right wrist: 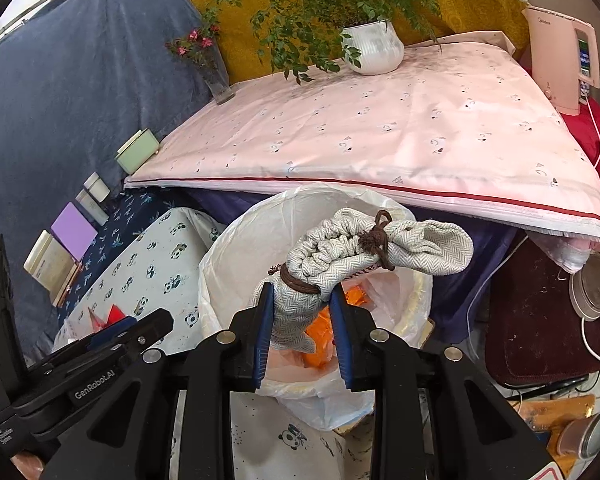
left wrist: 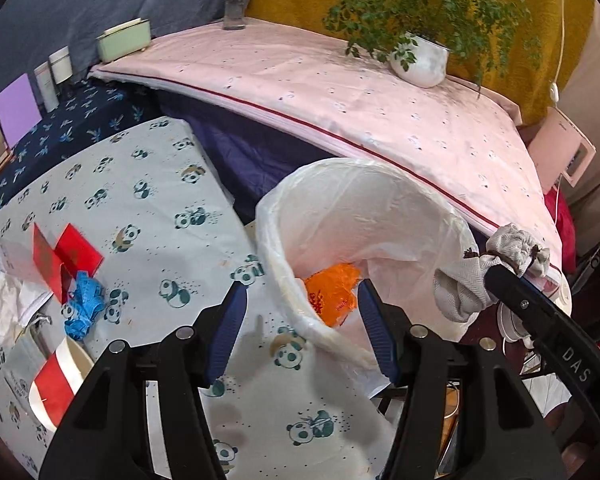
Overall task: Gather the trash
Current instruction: 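Carry the orange bag and white glove to the bin and release both, then move both open tools back toward the remaining trash on the table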
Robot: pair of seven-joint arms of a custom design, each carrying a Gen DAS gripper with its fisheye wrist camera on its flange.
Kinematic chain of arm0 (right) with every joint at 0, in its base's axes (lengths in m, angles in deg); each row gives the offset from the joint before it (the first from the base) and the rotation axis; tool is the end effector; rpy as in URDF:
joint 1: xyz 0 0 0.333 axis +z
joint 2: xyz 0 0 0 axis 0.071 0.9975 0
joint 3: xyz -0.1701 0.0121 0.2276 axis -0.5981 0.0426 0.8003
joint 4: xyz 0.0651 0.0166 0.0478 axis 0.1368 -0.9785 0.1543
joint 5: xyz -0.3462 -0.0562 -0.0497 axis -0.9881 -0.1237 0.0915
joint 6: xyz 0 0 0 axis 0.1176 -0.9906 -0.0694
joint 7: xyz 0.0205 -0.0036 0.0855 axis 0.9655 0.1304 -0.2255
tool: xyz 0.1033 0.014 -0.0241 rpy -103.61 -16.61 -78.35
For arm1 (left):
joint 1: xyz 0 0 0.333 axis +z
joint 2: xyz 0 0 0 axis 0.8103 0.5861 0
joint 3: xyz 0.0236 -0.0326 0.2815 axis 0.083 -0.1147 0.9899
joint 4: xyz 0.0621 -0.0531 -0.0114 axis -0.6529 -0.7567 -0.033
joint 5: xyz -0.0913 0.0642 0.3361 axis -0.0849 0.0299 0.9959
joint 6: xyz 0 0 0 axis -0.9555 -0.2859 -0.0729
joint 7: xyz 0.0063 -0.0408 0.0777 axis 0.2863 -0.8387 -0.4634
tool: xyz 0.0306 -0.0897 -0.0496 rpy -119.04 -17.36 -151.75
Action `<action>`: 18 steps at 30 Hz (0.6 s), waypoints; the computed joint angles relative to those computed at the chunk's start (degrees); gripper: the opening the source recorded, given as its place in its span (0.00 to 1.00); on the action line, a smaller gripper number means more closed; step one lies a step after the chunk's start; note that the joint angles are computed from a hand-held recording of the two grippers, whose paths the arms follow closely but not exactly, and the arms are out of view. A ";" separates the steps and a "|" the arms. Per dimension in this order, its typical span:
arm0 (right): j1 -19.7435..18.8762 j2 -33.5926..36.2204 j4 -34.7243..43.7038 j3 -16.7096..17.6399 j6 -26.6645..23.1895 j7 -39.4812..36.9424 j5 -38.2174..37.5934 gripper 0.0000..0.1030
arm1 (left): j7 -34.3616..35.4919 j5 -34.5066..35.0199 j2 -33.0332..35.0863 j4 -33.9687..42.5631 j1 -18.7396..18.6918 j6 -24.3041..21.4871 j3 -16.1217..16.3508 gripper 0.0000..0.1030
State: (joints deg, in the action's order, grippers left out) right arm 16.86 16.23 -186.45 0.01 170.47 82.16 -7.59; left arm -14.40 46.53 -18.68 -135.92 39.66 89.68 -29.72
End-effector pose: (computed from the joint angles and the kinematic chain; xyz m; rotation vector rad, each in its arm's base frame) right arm 0.3947 0.2391 0.5226 -1.4344 1.8665 -0.4167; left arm 0.4356 -0.2736 0.5322 -1.8633 1.9389 -0.7903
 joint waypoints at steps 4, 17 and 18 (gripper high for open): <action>0.33 1.69 1.62 0.21 -0.34 -0.19 -0.35 0.29 | -0.51 0.03 -1.39 -1.33 0.50 0.05 0.35 0.53; 1.73 4.86 6.74 0.94 -1.96 3.89 -6.23 0.43 | -2.50 0.61 -6.57 -6.09 2.77 0.52 0.30 0.60; 2.02 4.97 6.95 0.88 -2.03 3.98 -6.39 0.44 | -2.53 0.37 -7.16 -6.62 2.86 0.63 0.42 0.60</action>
